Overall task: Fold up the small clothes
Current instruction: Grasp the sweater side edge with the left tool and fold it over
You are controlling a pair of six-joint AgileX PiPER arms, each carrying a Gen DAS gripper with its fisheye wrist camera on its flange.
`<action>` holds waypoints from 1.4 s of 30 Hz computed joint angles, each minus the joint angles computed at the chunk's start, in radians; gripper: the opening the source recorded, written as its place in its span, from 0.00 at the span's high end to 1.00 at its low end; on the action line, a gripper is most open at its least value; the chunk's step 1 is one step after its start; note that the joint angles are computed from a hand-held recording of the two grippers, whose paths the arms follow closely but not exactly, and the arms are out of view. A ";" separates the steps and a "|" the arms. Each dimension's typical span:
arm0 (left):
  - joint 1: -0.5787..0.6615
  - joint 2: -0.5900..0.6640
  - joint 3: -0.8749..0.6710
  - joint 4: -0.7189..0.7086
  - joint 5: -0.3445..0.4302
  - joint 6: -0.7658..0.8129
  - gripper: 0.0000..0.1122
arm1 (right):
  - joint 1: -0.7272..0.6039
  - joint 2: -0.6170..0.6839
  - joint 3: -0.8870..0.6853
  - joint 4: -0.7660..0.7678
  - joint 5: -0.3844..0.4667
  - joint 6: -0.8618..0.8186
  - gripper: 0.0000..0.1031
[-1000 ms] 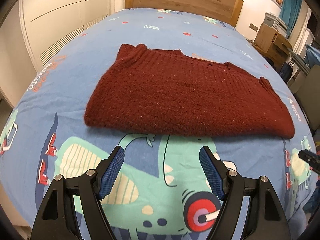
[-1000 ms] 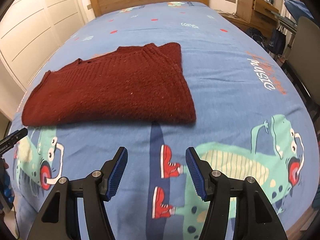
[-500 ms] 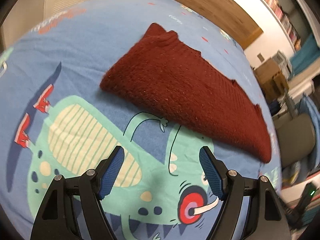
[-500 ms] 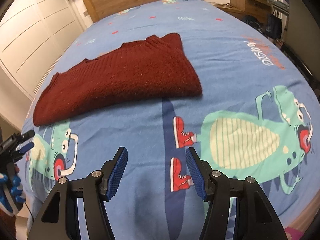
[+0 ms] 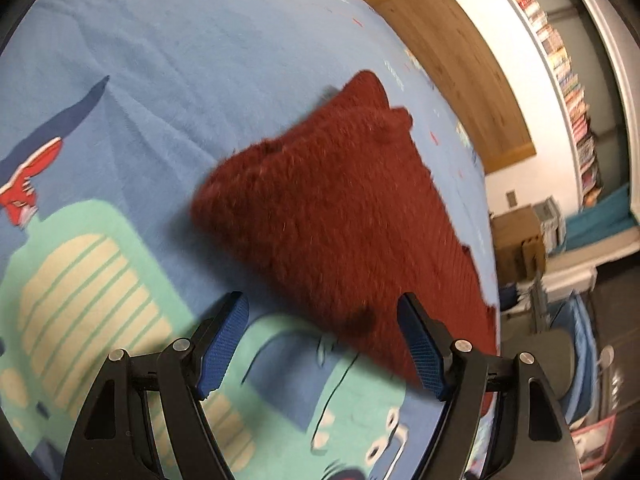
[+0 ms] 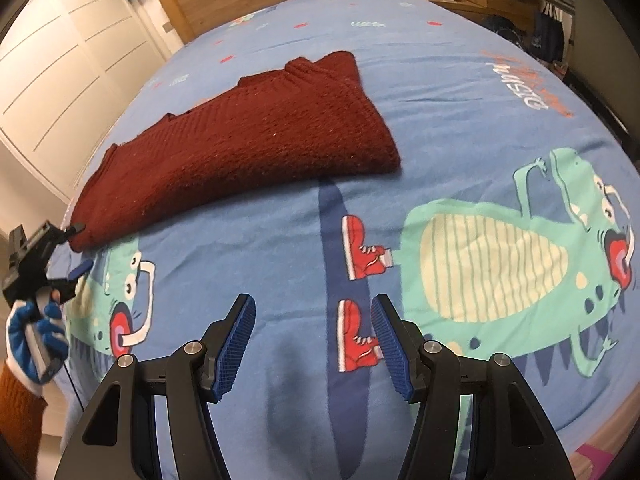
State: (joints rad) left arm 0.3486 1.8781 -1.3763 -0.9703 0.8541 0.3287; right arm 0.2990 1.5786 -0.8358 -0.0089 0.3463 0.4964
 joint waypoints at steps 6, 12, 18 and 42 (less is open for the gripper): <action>0.029 0.083 -0.057 -0.161 0.008 0.047 0.38 | -0.013 0.022 -0.026 0.013 0.008 -0.052 0.40; 0.063 0.180 -0.142 -0.266 0.050 0.053 0.52 | -0.031 0.048 -0.038 0.073 0.002 -0.123 0.40; 0.116 0.240 -0.186 -0.326 0.082 0.012 0.62 | -0.063 0.048 -0.027 0.149 -0.012 -0.199 0.40; -0.023 0.188 -0.413 -0.151 0.128 -0.260 0.84 | -0.192 -0.006 0.106 0.845 -0.074 -0.891 0.40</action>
State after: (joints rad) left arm 0.3256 2.0660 -1.7894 -1.1212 0.9822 0.0691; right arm 0.1070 1.5729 -0.7297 0.8362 0.2720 -0.3948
